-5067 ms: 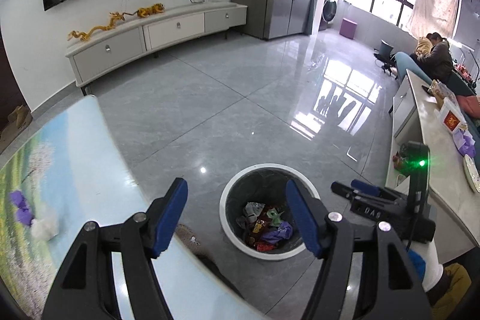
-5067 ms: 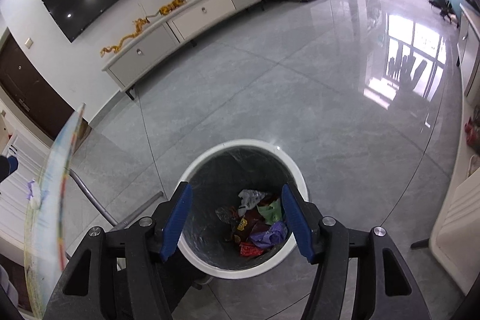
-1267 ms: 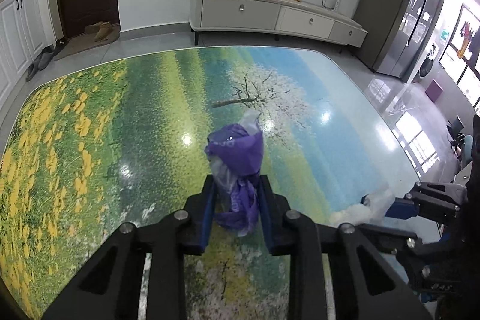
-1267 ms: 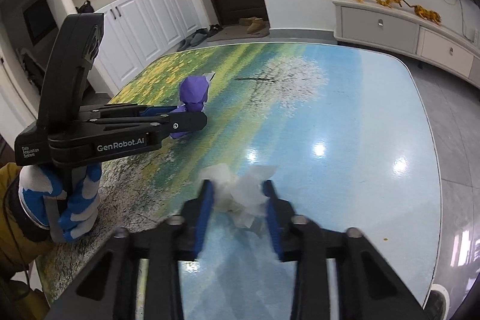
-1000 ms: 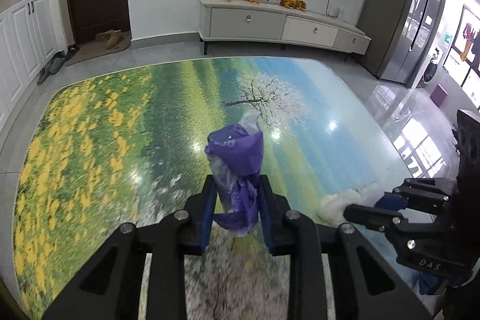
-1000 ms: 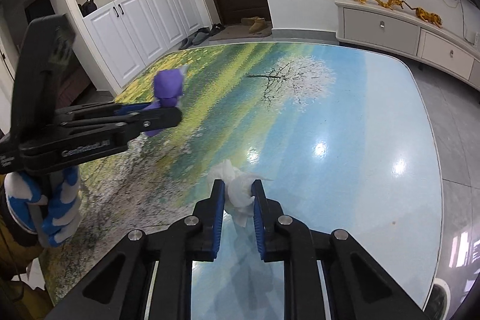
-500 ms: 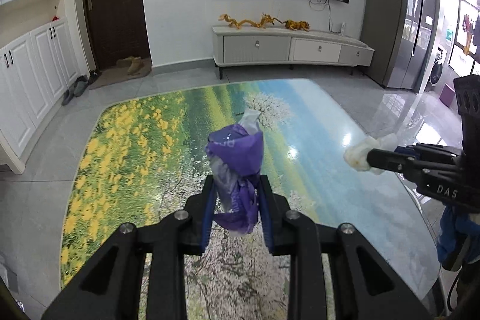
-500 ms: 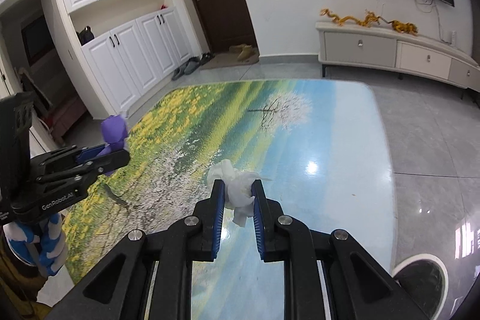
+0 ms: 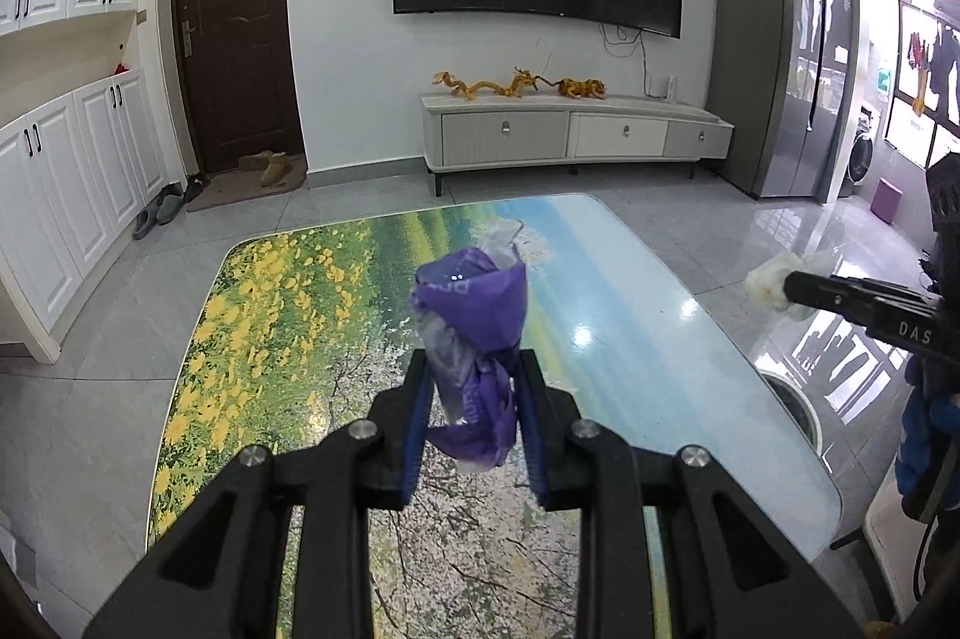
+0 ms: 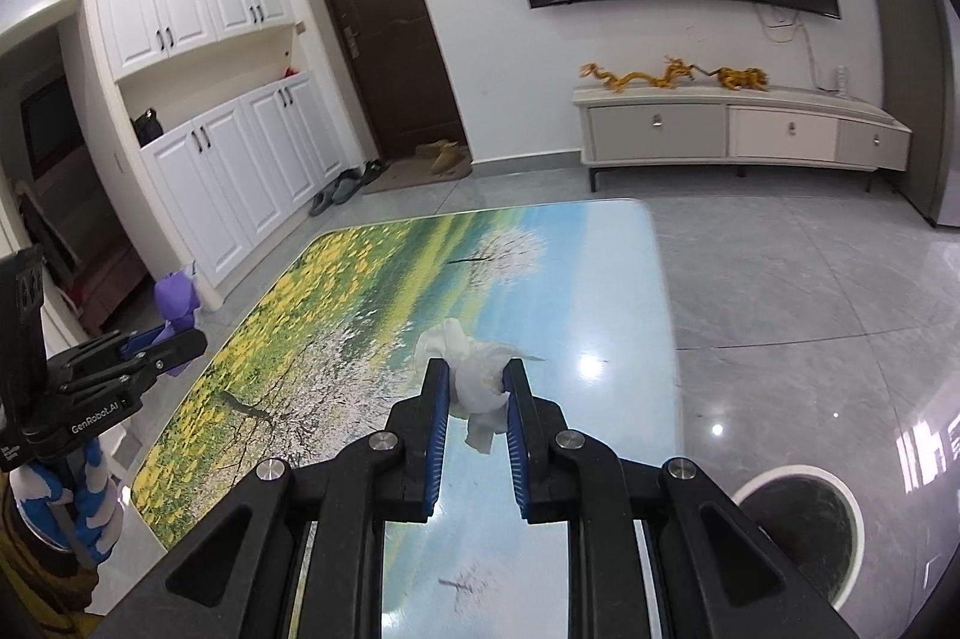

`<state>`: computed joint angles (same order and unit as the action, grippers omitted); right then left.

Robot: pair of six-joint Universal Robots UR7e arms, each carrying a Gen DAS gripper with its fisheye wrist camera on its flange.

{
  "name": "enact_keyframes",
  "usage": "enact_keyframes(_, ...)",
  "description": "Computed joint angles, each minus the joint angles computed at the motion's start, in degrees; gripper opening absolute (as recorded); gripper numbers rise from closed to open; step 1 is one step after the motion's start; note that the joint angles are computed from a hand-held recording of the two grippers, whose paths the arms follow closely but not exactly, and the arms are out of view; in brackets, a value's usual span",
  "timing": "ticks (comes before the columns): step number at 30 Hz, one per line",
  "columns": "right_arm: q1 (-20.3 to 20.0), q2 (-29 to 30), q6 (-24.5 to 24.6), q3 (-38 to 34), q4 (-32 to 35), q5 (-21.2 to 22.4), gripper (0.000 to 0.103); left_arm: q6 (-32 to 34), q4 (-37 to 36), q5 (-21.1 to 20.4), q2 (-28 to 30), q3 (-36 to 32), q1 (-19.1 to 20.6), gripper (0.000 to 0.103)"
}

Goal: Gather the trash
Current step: 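Carry both items over the round bin and open both tools to drop them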

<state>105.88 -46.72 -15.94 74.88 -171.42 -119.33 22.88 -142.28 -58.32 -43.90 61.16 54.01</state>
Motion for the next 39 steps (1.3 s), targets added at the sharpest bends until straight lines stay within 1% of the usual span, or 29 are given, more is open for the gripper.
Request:
enact_keyframes(11, 1.12, -6.33, 0.95, 10.03, -9.18, -3.27, 0.017, 2.13, -5.38, 0.89, -4.48, 7.89, -2.66, 0.026)
enact_keyframes(16, 1.22, -8.94, 1.4, 14.09, -13.01, -4.3, 0.017, 3.16, -6.85, 1.33, -5.41, 9.81, -3.79, 0.026)
enact_keyframes(21, 0.47, -11.57, 2.43, 17.8, -15.81, -4.86, 0.017, 3.84, -7.37, 2.12, -5.3, 10.63, -4.81, 0.026)
enact_keyframes(30, -2.38, -15.22, 4.54, 23.0, -19.79, -4.91, 0.017, 5.23, -5.83, 4.5, -2.93, 10.02, -6.64, 0.026)
enact_keyframes(34, -4.28, -16.64, 5.92, 25.26, -20.86, -4.89, 0.017, 5.97, -4.13, 5.31, -0.65, 8.56, -7.55, 0.026)
enact_keyframes(39, -7.38, -18.45, 8.87, 27.8, -21.24, -4.96, 0.017, 6.36, -0.39, 5.05, 3.36, 5.35, -8.49, 0.026)
